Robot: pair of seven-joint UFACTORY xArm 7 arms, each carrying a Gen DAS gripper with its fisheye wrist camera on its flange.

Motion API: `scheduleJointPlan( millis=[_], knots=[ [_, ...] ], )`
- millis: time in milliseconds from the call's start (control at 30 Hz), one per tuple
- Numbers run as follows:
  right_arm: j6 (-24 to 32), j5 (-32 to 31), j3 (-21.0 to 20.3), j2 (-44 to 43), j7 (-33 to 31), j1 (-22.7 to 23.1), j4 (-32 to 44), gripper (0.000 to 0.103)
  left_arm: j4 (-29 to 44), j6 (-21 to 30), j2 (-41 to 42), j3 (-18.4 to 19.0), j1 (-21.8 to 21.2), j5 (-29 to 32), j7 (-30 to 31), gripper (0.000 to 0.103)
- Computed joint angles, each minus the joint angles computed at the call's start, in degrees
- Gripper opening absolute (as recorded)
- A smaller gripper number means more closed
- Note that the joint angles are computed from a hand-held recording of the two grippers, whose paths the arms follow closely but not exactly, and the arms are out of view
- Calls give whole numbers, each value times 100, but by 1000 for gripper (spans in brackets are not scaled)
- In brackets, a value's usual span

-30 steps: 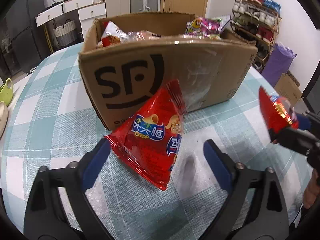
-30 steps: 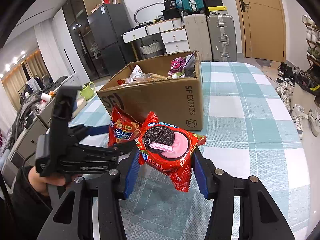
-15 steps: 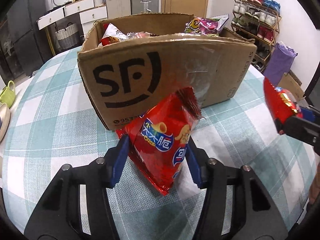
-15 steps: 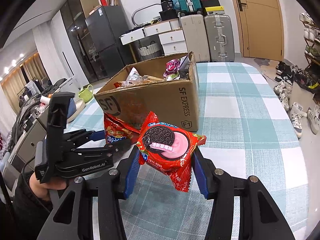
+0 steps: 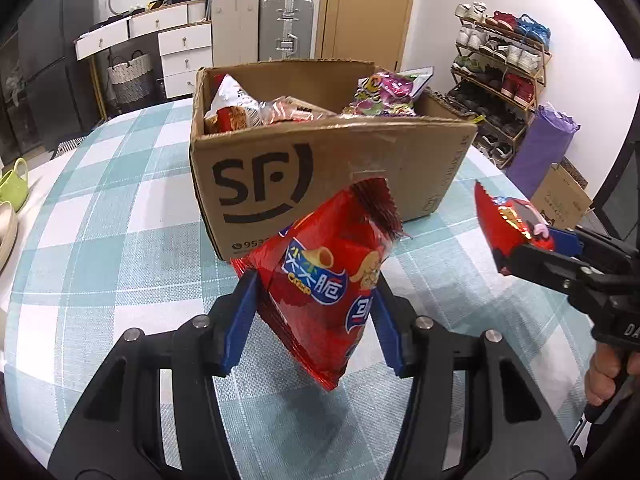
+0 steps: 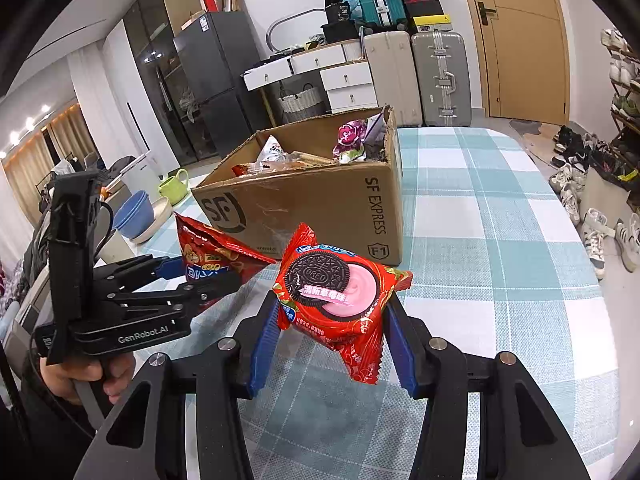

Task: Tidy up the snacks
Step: 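Carry the red chip bag with the left tool while the right tool carries the Oreo pack over the box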

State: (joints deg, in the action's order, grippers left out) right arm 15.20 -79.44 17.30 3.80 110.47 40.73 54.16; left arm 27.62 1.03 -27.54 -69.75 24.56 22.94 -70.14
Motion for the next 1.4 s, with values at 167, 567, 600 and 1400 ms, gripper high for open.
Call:
scheduleJointPlan(
  millis=[167, 567, 600, 1400],
  knots=[
    [32, 24, 8, 27, -64, 23, 39, 51, -130, -11, -105, 562, -628, -5, 97, 51],
    [40, -234, -12, 48, -24, 28, 331, 51, -298, 405, -521, 1959, -2123, -6, 264, 51],
    [45, -243, -15, 52, -43, 26, 365, 51, -325, 454, -588, 2100, -2291, -18, 269, 51],
    [3, 771, -427, 687, -1749, 144, 1593, 51, 285, 602, -377, 2989, -2212, 291, 574, 51]
  ],
)
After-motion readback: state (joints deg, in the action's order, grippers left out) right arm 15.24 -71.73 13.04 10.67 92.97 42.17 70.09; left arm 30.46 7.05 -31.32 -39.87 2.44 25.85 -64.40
